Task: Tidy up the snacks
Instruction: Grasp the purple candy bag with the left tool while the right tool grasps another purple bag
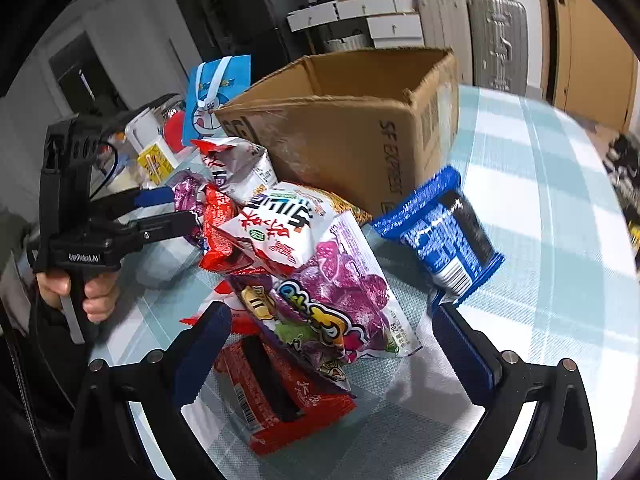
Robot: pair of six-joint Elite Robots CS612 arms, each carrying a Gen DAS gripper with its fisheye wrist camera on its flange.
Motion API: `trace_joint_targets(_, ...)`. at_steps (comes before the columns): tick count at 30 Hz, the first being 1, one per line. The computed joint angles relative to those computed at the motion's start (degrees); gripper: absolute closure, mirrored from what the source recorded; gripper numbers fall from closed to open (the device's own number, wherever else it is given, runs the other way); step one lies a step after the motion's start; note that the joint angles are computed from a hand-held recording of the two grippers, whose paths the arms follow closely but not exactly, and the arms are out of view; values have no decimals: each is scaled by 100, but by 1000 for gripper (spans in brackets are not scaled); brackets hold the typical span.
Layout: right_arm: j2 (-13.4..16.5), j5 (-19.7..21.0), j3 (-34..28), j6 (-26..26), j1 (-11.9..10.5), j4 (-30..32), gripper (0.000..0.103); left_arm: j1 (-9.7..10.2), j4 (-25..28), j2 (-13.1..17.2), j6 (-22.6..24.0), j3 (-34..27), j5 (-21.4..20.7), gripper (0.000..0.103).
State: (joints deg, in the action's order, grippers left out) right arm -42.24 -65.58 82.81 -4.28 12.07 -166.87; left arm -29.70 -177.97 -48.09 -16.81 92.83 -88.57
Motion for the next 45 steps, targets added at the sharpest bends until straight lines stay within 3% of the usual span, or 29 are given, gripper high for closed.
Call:
trace_joint_targets(9, 71, -65, -71, 244, 6, -27, 0, 16, 25, 23, -73, -16, 112, 14)
trace_joint_targets(12, 83, -66, -77, 256, 4, -40, 0, 64, 112, 44, 1, -46, -101, 15)
trace_joint_targets(17, 85, -146, -54, 302, 11, -136, 1, 40, 198, 70, 189, -55, -81, 16)
trace_joint_targets(24, 79, -190, -49, 309, 26, -162, 2, 55, 258, 122, 133, -88, -165, 36)
trace_joint_targets(30, 96, -44, -68, 350, 23, -182, 8, 67, 179, 148, 119, -85, -258, 47)
trace_joint_targets(32, 95, -53, -76, 314, 34, -147, 15, 60, 150, 151, 146, -75, -234, 48)
trace_joint_targets(37, 106, 38, -87, 333, 18, -87, 17, 61, 80, 158, 161, -65, -213, 50)
trace_joint_targets(45, 89, 62, -35, 267, -9, -70, 31, 68, 27, 160, 132, -55, -214, 51)
